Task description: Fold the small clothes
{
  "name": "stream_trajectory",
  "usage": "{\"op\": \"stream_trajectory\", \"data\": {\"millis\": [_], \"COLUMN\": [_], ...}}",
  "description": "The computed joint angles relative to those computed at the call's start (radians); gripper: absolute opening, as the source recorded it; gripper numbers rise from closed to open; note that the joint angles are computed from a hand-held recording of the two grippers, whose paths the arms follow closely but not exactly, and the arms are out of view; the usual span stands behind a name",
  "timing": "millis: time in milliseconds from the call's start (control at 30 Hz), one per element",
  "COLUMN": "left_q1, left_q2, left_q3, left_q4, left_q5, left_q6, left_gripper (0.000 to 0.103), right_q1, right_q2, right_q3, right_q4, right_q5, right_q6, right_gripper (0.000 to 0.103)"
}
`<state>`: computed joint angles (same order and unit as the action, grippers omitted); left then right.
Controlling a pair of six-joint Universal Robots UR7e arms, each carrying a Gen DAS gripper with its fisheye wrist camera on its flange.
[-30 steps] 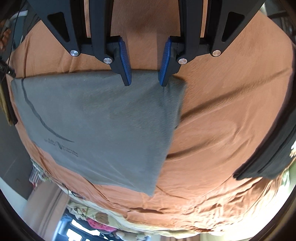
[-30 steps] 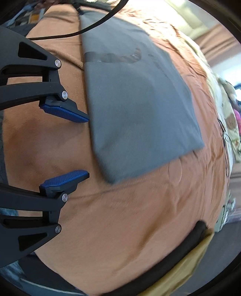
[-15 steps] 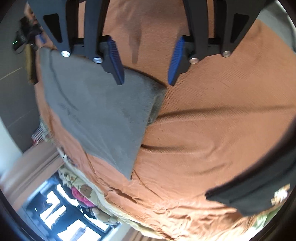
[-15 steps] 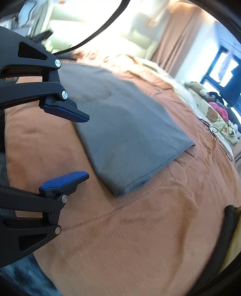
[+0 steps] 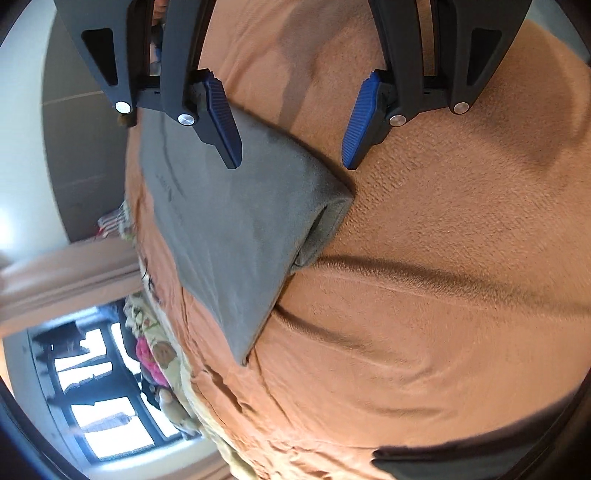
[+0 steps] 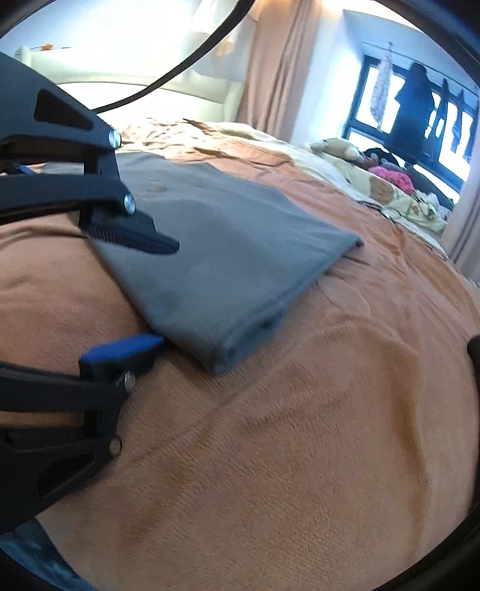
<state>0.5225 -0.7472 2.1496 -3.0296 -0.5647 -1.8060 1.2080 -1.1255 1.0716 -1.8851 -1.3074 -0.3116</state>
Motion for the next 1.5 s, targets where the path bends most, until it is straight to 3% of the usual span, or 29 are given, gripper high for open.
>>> {"op": "stream_trajectory", "data": {"millis": [100, 167, 267, 333, 400, 500, 600, 767, 900, 1067, 1267, 1500], "left_q1": [0.004, 0.003, -0.001, -0.005, -0.013, -0.025, -0.014, -0.006, -0.003, 0.005, 0.014, 0.022], "left_q2": [0.005, 0.002, -0.016, -0.031, -0.035, -0.039, -0.026, 0.022, 0.022, 0.029, 0.058, 0.035], "left_q3": [-0.001, -0.007, -0.006, -0.004, 0.007, 0.005, 0.006, 0.012, 0.004, -0.008, -0.008, -0.044], "left_q4": [-0.015, 0.023, 0.130, 0.212, 0.223, 0.251, 0.173, -0.020, -0.006, 0.008, -0.070, 0.125], "left_q5": [0.011, 0.026, 0.046, 0.054, 0.068, 0.084, 0.053, 0.035, 0.037, 0.055, 0.102, 0.122], "left_q6": [-0.019, -0.051, -0.144, -0.218, -0.245, -0.257, -0.209, -0.122, -0.128, -0.126, -0.081, -0.114], "left_gripper": [0.057, 0.055, 0.037, 0.014, 0.012, 0.011, 0.012, 0.028, 0.032, 0.033, 0.033, 0.030], "right_q1": [-0.003, -0.002, -0.003, -0.006, -0.001, -0.003, -0.003, -0.012, -0.023, -0.011, -0.022, -0.028], "right_q2": [0.002, -0.011, -0.038, -0.053, -0.053, -0.050, -0.043, -0.019, -0.007, 0.003, 0.025, 0.021], "right_q3": [-0.004, 0.006, 0.039, 0.056, 0.061, 0.061, 0.054, 0.006, -0.020, -0.007, -0.007, 0.023], "right_q4": [-0.005, -0.009, -0.028, -0.035, -0.042, -0.045, -0.024, 0.065, 0.093, 0.058, 0.035, -0.014], "right_q5": [-0.011, -0.014, 0.006, 0.014, 0.021, 0.036, 0.024, 0.009, 0.034, 0.047, 0.097, 0.121], "right_q6": [0.005, -0.017, -0.041, -0.052, -0.050, -0.054, -0.079, -0.060, -0.051, -0.037, -0.028, -0.050], "right_gripper": [0.013, 0.009, 0.005, 0.004, 0.003, 0.003, 0.003, 0.006, 0.021, 0.025, 0.025, 0.024]}}
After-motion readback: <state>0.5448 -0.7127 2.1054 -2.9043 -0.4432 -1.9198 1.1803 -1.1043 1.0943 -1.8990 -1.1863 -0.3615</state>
